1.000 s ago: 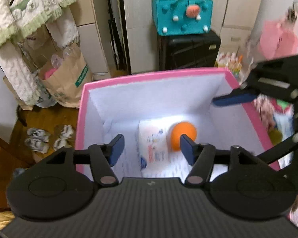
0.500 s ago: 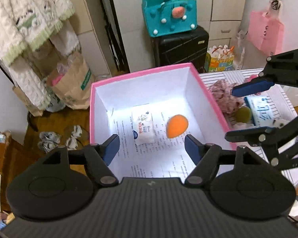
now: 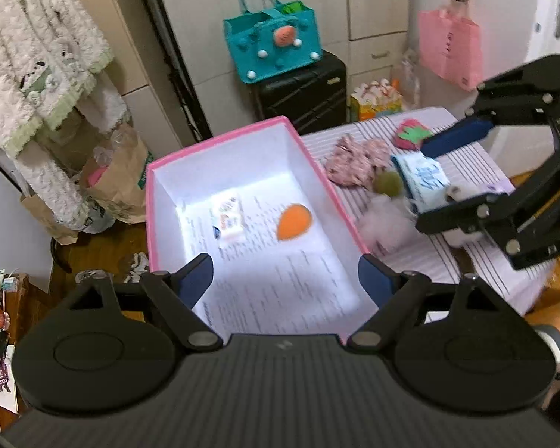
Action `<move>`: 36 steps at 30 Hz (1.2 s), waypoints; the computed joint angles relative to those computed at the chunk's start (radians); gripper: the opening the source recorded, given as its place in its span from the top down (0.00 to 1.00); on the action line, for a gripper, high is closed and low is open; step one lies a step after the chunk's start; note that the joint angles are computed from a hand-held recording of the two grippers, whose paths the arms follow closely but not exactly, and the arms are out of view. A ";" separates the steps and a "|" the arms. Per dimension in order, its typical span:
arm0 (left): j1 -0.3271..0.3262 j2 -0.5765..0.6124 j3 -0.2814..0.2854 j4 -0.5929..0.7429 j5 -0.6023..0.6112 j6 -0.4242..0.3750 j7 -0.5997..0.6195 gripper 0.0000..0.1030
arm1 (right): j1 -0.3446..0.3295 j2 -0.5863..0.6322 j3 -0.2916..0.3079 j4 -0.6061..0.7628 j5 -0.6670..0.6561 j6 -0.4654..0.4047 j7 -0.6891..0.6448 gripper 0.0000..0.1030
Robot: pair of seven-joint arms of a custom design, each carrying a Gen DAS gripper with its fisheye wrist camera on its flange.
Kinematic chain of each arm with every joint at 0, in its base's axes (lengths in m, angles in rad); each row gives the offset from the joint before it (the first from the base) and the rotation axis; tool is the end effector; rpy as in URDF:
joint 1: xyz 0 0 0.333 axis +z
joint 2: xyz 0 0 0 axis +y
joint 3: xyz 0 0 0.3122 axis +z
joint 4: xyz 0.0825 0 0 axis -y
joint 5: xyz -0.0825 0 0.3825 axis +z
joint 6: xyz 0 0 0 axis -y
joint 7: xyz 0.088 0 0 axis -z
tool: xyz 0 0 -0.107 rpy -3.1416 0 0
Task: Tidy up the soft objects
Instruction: 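Move the left tool back to the table and grasp the white plush cat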
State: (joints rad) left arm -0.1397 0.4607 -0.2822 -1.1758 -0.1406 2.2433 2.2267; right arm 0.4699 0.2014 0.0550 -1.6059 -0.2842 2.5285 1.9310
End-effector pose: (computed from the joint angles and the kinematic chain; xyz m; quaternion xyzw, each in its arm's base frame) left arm 0.6846 -0.2520 0.6057 -0.2853 0.9006 -0.2835 0.1650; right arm 0.5810 0.3357 0.5905 -0.7570 0.5404 -0.2233 0.2917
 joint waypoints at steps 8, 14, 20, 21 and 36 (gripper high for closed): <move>0.029 -0.157 -0.013 -0.237 -0.072 0.036 0.102 0.17 | 0.002 -0.107 0.025 -0.153 -0.042 0.033 0.095 0.37; 0.019 -0.233 0.000 -0.350 -0.106 0.047 0.157 0.16 | -0.016 -0.186 0.059 -0.270 -0.053 0.064 0.156 0.36; 0.001 -0.270 0.012 -0.409 -0.114 0.036 0.190 0.16 | -0.040 -0.257 0.094 -0.380 -0.032 0.088 0.207 0.33; -0.002 -0.274 0.013 -0.417 -0.115 0.034 0.196 0.16 | -0.045 -0.268 0.100 -0.396 -0.032 0.092 0.217 0.33; -0.016 -0.322 0.006 -0.553 -0.293 0.104 0.381 0.16 | -0.109 -0.413 0.197 -0.636 -0.126 0.171 0.384 0.29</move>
State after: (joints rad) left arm -0.1553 0.1385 -0.2758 -1.7288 -0.4333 2.3473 2.6074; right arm 0.3606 -0.2119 0.2521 -2.2420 -0.4105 2.6991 2.3154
